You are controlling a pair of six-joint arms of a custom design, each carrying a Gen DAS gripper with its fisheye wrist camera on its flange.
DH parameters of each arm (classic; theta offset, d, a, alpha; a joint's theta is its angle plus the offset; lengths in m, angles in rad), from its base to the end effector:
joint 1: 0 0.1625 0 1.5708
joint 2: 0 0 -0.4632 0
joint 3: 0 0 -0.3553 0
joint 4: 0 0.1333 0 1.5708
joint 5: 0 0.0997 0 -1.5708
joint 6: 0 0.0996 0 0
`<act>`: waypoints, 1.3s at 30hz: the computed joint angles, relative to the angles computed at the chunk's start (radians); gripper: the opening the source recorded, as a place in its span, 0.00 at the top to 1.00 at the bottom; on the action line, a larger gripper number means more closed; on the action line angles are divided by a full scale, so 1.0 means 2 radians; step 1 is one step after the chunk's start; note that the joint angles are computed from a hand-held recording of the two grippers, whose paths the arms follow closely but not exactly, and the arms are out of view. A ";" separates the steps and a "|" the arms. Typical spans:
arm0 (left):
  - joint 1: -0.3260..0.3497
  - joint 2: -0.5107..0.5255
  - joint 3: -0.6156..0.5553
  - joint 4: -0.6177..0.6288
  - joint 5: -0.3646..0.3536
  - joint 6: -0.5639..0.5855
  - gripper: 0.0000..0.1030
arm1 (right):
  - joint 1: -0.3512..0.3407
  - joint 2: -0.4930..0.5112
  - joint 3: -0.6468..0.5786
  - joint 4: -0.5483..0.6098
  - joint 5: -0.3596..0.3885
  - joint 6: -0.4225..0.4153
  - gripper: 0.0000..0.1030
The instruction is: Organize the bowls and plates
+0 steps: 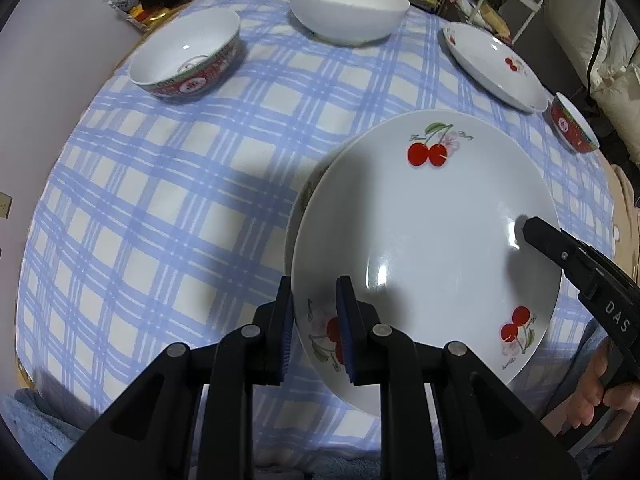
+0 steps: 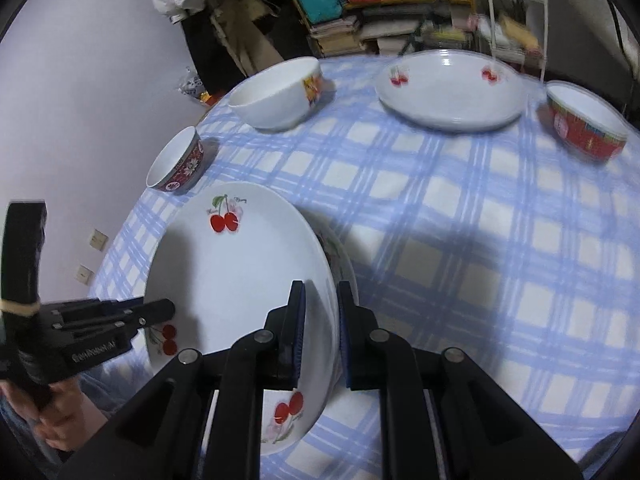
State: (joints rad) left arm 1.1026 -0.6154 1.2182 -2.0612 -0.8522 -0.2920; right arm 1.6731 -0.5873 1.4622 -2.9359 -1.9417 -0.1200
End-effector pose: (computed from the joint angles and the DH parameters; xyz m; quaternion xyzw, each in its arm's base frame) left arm -0.1662 -0.7694 0.1428 0.1019 0.9293 -0.0814 0.3455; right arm 0.1728 -0.7312 0.1115 0.0613 -0.9526 0.2369 0.1810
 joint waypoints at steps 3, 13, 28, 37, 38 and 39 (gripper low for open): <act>0.003 0.002 -0.005 0.004 -0.005 -0.006 0.81 | -0.003 0.003 0.001 -0.007 0.004 -0.006 0.84; 0.008 0.013 -0.019 0.019 -0.020 -0.017 0.81 | 0.000 0.018 -0.001 -0.045 -0.035 -0.037 0.88; -0.002 0.013 -0.005 -0.001 0.014 -0.016 0.81 | 0.004 0.025 0.004 -0.076 -0.054 -0.057 0.89; -0.003 0.011 -0.001 -0.007 0.015 -0.014 0.81 | 0.002 0.021 0.005 -0.070 -0.051 -0.046 0.89; -0.003 0.012 -0.002 -0.007 0.015 -0.014 0.81 | 0.002 0.021 0.006 -0.073 -0.052 -0.048 0.89; -0.003 0.011 -0.001 -0.007 0.016 -0.015 0.81 | 0.003 0.021 0.008 -0.078 -0.054 -0.051 0.89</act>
State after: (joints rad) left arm 1.0962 -0.5926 1.2167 -2.0750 -0.8209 -0.3217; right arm 1.6785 -0.5452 1.4776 -3.0924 -2.0503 -0.2224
